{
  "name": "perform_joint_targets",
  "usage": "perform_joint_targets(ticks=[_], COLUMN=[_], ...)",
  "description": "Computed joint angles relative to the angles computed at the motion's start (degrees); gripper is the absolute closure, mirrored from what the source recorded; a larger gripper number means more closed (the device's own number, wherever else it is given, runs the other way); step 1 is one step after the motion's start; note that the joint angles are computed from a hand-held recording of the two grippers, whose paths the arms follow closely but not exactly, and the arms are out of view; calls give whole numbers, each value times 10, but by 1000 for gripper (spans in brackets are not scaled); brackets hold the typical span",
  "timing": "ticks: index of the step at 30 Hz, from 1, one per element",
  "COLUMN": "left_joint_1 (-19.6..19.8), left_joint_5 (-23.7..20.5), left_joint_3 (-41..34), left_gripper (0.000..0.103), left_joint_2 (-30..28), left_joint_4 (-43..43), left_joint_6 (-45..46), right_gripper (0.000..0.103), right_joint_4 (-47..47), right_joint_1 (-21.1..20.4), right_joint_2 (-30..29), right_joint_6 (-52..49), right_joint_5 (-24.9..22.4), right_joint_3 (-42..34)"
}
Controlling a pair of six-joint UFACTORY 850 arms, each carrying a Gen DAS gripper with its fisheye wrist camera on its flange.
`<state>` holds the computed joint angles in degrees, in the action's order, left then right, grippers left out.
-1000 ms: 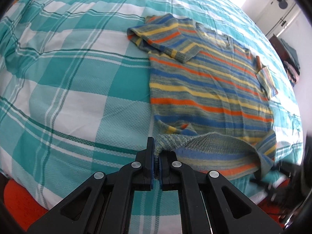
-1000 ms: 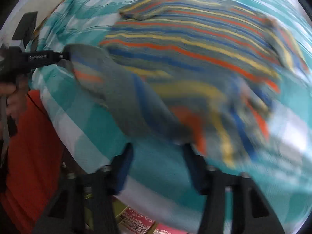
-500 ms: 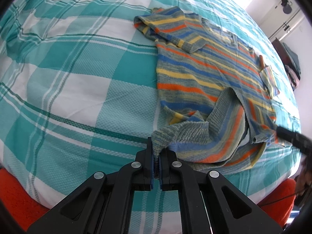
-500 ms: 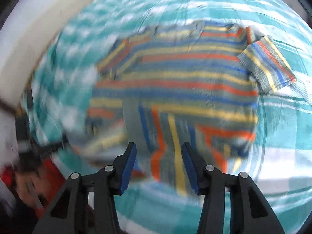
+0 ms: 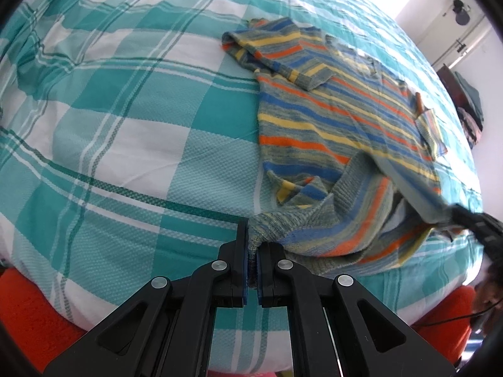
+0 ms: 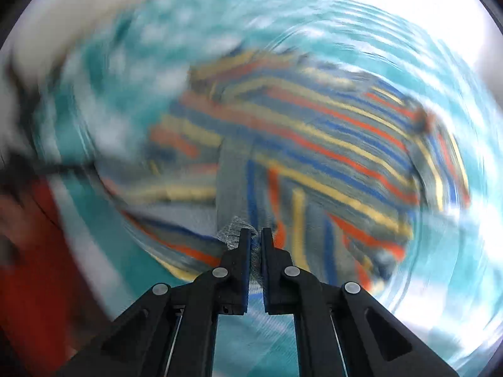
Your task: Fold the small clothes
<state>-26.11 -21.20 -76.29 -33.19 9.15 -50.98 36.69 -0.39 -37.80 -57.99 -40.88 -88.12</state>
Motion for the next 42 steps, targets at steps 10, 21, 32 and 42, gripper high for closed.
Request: perform_joint_targets(ticks=[10,21,32,42], left_joint_1=[-15,-20,-6,21], left_joint_5=[-8,-34,-44,-57], left_joint_3=[-18,-51,-75,-37], left_gripper=[101,101,102,102], left_joint_2=[-13,-37,-34,52], left_joint_4=[-6,10,-68,-281], left_joint_6=[38,40,149,376], right_gripper=[90,58,99,99], right_joint_4=[84,58,-41,76], right_joint_1=[-158,-182,-124,-178], right_joint_2=[1,30,2,30], right_joint_6=[104,156,218,184], right_joint_5=[-81,-79,-65,-208], right_joint_3=[-1,62,21,-17])
